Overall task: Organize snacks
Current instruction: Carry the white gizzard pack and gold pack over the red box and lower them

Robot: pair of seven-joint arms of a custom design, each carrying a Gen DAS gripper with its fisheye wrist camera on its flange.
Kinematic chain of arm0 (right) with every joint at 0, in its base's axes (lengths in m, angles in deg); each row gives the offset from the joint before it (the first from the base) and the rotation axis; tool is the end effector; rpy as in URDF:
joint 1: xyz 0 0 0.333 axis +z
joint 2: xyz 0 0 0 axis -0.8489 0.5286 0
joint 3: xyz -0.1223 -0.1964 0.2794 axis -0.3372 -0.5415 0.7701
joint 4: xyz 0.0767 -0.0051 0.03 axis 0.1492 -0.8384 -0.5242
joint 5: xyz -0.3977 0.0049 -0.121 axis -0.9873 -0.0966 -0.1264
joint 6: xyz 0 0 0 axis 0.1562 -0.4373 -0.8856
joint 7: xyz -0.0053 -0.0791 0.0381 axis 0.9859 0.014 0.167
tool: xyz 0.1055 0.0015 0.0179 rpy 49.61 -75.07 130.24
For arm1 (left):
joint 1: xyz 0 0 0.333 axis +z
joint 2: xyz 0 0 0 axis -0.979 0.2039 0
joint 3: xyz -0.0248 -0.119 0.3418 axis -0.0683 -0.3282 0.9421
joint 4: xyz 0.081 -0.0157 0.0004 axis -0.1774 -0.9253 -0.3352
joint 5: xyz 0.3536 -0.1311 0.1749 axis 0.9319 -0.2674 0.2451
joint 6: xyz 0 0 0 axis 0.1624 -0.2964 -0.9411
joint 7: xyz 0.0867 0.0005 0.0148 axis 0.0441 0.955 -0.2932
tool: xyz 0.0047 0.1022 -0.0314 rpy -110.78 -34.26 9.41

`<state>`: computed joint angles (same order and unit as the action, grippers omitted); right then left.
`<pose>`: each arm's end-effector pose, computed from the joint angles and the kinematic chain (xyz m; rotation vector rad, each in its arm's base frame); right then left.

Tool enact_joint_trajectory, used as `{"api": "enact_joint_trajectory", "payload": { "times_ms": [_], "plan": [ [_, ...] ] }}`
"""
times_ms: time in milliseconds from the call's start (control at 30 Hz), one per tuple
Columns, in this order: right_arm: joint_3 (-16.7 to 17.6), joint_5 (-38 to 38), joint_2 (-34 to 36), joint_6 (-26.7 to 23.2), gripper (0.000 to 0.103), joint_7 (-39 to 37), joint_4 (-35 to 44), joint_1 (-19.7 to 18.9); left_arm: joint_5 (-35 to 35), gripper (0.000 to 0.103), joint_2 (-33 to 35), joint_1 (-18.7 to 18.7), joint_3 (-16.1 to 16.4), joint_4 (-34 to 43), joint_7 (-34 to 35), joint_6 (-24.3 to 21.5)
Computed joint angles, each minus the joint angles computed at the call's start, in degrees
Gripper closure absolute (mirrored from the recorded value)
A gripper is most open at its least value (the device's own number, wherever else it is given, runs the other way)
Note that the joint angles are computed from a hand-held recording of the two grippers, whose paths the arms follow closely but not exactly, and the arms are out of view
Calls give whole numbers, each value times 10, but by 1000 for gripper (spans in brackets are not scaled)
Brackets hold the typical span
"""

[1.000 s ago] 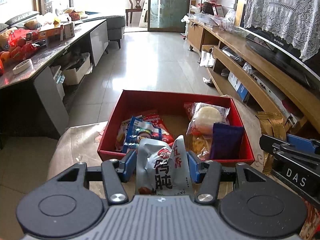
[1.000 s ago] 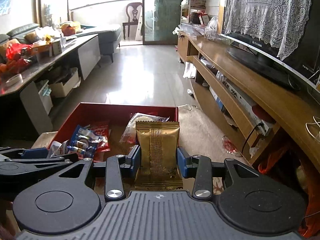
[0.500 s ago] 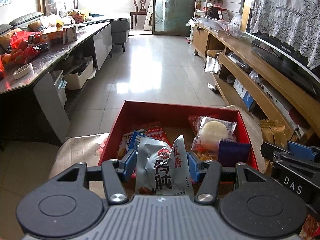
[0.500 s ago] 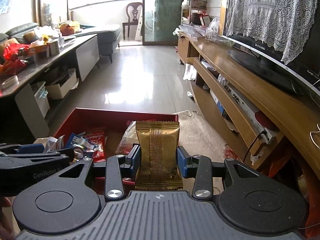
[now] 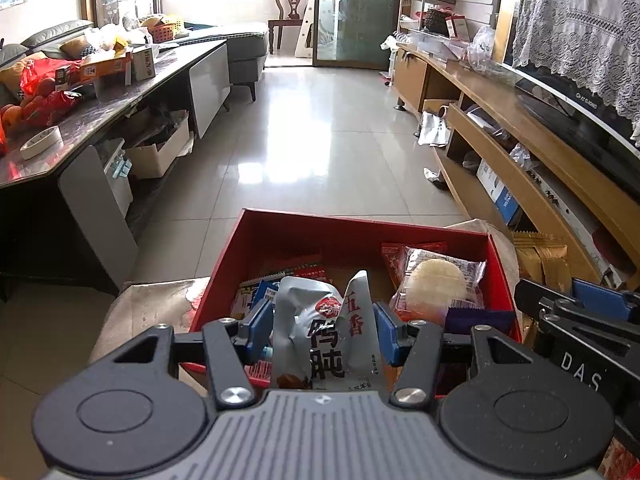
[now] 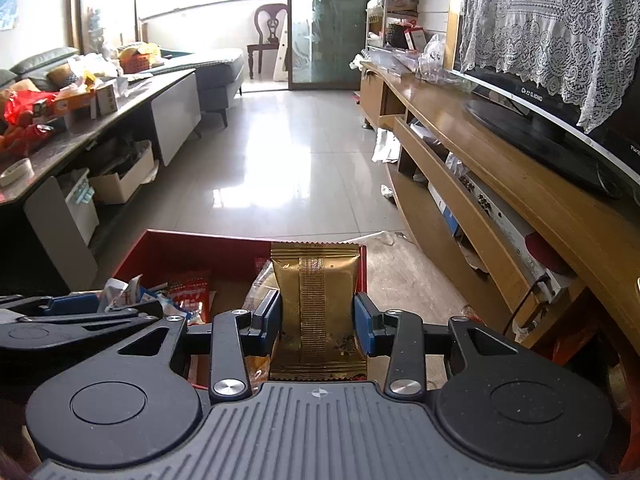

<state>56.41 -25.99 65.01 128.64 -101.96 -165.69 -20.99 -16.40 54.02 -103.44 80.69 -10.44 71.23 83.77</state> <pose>0.5962 0.4497 0.4365 -1.4492 2.0237 -0.8644 0.6647 -0.4397 0.4182 -1.5257 2.0752 -0.7967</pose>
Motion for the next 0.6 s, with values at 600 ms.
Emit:
{"api": "enact_joint_trajectory", "payload": {
  "times_ms": [600],
  "plan": [
    [-11, 11, 26, 17, 56, -23, 27, -7, -11, 50, 52, -13, 10, 76, 8, -43]
  ]
}}
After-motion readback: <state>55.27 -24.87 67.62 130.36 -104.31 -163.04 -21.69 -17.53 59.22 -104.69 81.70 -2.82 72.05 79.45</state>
